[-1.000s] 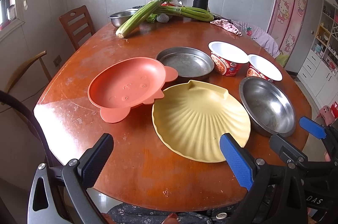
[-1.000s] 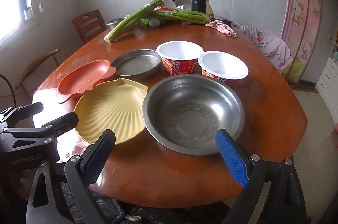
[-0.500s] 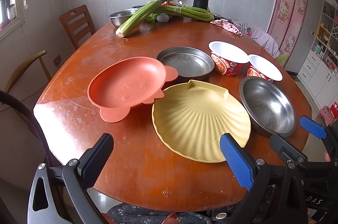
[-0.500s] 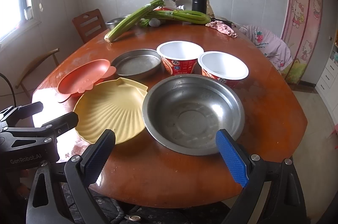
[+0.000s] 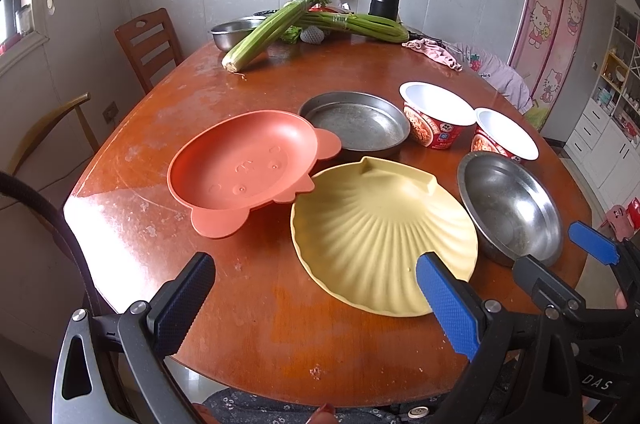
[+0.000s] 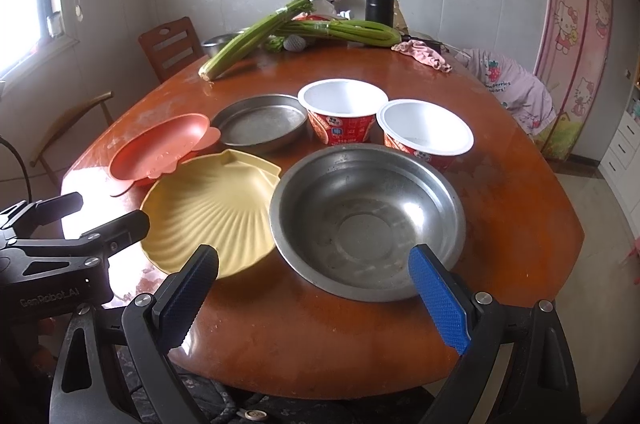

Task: Organize plates and bowls

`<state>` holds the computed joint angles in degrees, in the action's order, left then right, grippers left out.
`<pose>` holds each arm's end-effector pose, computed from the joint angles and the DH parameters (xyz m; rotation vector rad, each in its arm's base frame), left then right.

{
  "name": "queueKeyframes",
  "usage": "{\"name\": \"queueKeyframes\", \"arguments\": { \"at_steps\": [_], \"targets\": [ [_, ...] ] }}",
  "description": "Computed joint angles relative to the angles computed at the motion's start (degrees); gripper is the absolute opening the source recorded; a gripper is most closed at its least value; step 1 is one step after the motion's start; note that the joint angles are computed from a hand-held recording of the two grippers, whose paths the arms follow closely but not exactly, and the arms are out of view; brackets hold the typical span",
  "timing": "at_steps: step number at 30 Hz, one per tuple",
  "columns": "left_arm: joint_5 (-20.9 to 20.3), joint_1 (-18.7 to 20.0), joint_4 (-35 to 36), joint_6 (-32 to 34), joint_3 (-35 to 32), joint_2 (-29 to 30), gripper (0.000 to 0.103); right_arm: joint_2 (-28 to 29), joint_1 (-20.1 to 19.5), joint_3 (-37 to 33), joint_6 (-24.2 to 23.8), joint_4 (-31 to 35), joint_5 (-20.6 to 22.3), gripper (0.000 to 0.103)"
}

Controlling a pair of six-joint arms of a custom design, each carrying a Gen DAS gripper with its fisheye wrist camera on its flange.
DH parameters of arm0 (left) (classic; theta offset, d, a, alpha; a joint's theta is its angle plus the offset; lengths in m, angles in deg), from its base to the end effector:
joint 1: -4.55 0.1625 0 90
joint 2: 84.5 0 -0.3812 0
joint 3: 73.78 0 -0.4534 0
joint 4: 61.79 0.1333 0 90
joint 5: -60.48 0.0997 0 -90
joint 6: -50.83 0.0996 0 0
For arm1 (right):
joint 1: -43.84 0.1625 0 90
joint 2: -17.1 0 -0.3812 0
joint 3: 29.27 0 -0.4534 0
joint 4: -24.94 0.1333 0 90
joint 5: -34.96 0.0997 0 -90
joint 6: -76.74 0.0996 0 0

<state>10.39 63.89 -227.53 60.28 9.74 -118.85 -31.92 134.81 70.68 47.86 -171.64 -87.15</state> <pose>-0.2049 -0.7324 0.0108 0.6414 2.3682 -0.7307 0.0915 -0.6602 0.1330 0.2444 -2.2181 0.9769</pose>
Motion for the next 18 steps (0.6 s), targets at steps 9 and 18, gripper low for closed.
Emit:
{"name": "queueKeyframes", "arguments": {
  "at_steps": [9, 18],
  "targets": [
    [0.4, 0.9, -1.0, -1.1, -1.2, -0.6, 0.101, 0.5, 0.6, -3.1, -0.3, 4.1, 2.5, 0.096],
    [1.7, 3.2, 0.0, -3.3, -3.5, -1.5, 0.101, 5.0, 2.7, -11.5, -2.6, 10.3, 3.2, 0.096]
  ]
}}
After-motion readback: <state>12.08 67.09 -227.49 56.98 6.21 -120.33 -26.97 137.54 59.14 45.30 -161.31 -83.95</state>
